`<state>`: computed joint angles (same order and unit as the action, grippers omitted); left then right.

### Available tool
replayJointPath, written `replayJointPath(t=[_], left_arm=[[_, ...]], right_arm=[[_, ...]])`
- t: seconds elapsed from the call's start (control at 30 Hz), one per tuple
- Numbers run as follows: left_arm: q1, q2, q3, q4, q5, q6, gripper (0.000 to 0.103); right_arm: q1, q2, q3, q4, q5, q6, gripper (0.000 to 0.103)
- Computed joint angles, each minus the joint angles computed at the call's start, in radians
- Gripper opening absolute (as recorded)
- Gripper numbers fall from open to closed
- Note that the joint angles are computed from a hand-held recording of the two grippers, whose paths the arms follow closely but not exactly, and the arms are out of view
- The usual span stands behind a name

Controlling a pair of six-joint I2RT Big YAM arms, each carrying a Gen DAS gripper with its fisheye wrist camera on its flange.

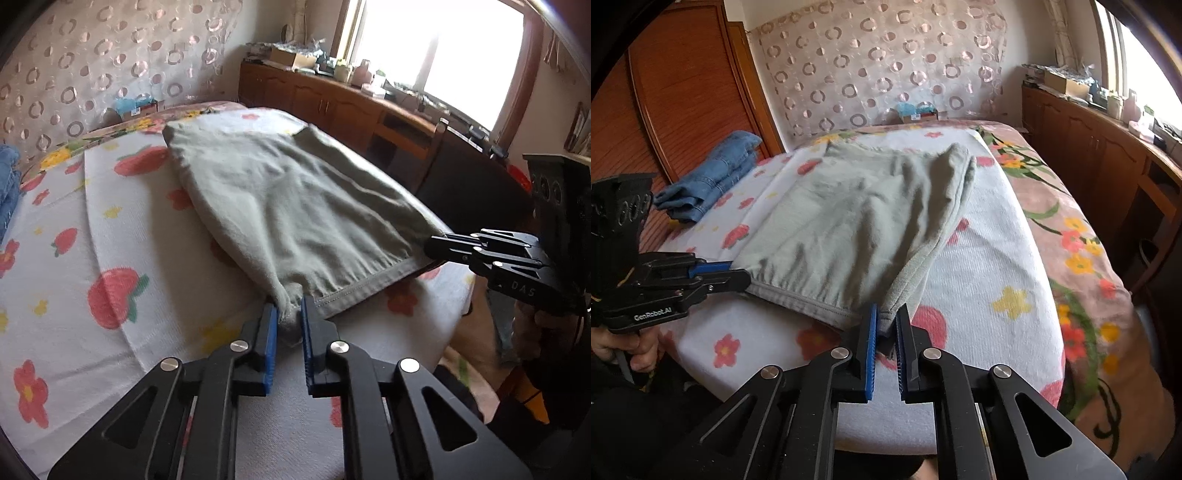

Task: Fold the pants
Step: 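Grasp the leg ends of the grey-green pants with both grippers, then lift the leg ends with both grippers and fold them toward the waistband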

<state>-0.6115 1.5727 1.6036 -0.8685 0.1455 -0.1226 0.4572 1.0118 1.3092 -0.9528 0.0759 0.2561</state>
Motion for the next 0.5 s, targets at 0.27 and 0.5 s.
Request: replayJointPath(t=[0.27, 0.5], left_arm=[[0.016, -0.059, 0.064, 0.013, -0.027, 0.019, 0.012], [0.054, -0.063, 0.181, 0.014, -0.066, 0.038, 0.011]], right_arm=[[0.015, 0.017, 0.131, 0.021, 0.022, -0.068, 0.009], [0.055, 0.1, 0.308, 0.035, 0.041, -0.151, 0.009]])
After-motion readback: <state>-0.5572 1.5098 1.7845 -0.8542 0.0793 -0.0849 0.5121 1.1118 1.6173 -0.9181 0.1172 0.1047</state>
